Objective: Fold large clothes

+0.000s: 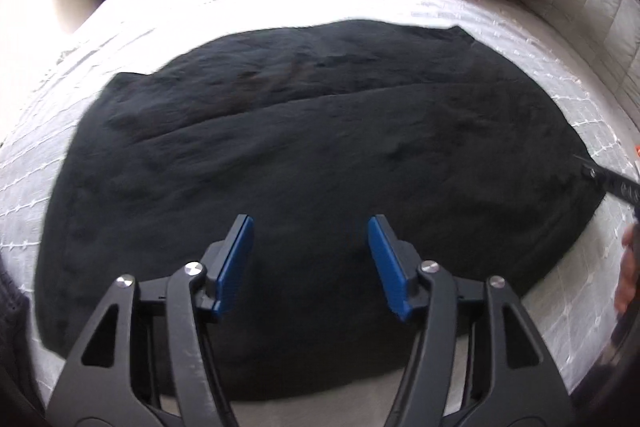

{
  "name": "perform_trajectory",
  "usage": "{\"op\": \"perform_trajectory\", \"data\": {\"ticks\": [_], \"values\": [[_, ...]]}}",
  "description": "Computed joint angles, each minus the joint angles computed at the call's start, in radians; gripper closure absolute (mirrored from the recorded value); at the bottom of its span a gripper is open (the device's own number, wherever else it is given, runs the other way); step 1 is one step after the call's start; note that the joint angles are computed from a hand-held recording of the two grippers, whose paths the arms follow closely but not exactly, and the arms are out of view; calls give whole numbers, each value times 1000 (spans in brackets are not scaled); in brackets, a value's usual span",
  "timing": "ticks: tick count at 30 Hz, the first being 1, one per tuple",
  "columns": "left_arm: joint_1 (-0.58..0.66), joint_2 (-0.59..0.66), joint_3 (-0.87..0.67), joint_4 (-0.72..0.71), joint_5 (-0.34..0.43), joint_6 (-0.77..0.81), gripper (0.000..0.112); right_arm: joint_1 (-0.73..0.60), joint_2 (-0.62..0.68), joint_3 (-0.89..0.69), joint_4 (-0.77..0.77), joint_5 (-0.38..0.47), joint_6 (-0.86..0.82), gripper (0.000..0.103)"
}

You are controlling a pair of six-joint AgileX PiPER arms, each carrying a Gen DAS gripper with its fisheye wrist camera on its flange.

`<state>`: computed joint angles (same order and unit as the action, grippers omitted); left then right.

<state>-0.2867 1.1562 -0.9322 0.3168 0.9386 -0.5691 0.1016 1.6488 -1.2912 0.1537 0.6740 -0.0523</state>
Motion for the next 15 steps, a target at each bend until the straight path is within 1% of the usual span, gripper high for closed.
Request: {"op": "perform_trajectory", "data": {"ticks": [2,5,7,10,14,15], "values": [[33,95,-53,-29,2,-7,51,16,-7,-2,-22,-13,13,33],[58,194,-139,33,8,-51,51,-2,-30,22,46,-15,-51,33],[91,274,-216,37,17,-21,51,-1,-19,12,38,3,-44,33],[178,373,-332,-46,18,64,51,9,-9,2,25,8,-29,33],[259,494,-489,-134,31,129,51,-6,-13,-10,102,29,-73,33],[268,508,-504,-145,16,131,51,-10,-14,-12,124,32,-88,33]]}}
